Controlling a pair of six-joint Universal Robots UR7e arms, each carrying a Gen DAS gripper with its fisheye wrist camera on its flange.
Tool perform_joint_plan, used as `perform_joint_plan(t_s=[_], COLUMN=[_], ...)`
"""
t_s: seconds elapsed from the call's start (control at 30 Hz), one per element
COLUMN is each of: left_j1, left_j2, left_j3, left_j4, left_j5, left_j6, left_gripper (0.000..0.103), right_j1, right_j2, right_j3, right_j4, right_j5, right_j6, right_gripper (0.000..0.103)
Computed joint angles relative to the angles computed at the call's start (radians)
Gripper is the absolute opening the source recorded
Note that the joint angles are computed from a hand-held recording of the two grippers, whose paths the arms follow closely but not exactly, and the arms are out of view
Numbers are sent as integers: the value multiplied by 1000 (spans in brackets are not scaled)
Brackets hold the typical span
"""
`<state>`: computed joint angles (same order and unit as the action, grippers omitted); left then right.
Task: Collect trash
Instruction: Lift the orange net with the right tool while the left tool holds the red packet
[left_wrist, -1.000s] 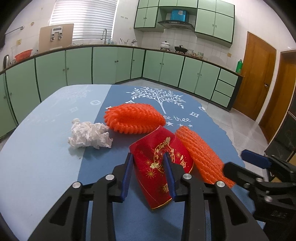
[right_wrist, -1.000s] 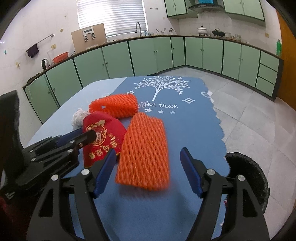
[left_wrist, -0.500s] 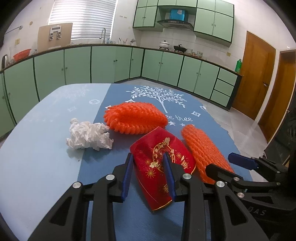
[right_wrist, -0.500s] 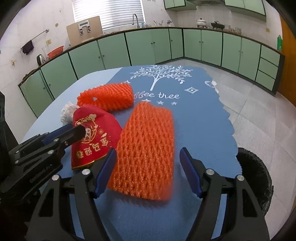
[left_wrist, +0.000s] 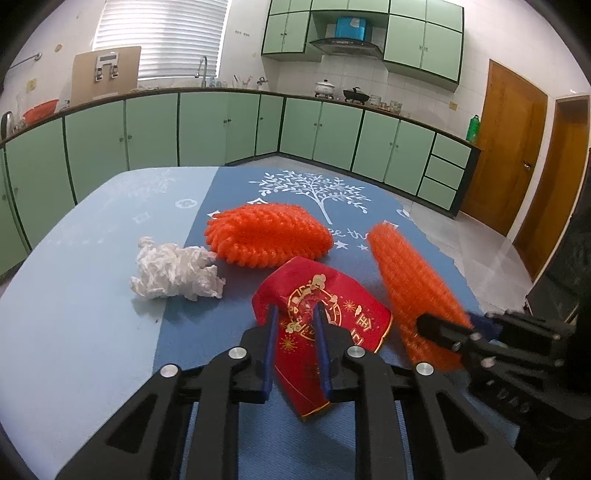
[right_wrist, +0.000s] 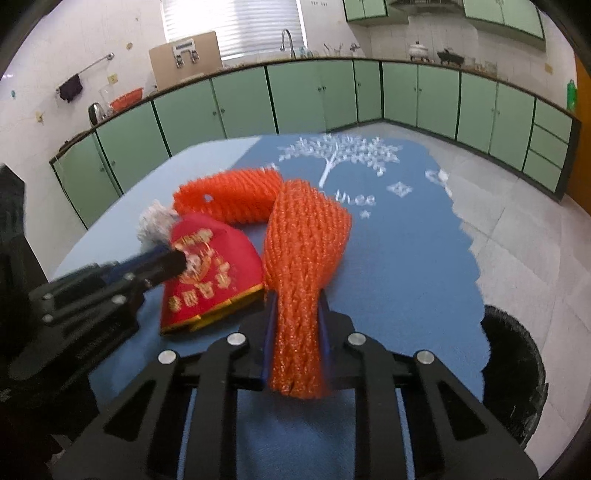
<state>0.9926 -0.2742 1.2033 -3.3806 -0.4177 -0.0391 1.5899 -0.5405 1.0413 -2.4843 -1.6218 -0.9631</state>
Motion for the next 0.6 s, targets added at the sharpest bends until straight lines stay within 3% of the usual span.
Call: perform_joint_plan(t_s=[0.07, 0.1, 0.17, 0.6], left_j1=[0, 3, 7, 12], left_j2=[-7, -17, -36, -45], left_j3=[8, 20, 41, 47], left_j4=[14, 28, 82, 182], left_j5=[-4, -12, -14, -38], left_j6=[-21, -51, -139, -234], left_gripper=[21, 36, 51, 78], right_j1=[1, 2, 1, -10], right_j2=[-14, -18, -24, -19], right_j3=[10, 11, 14, -16], right_j4=[-8, -11, -20, -16], right_j5=[20, 24, 27, 24], right_j6=[-2, -3, -3, 27], right_gripper=[19, 19, 19, 19])
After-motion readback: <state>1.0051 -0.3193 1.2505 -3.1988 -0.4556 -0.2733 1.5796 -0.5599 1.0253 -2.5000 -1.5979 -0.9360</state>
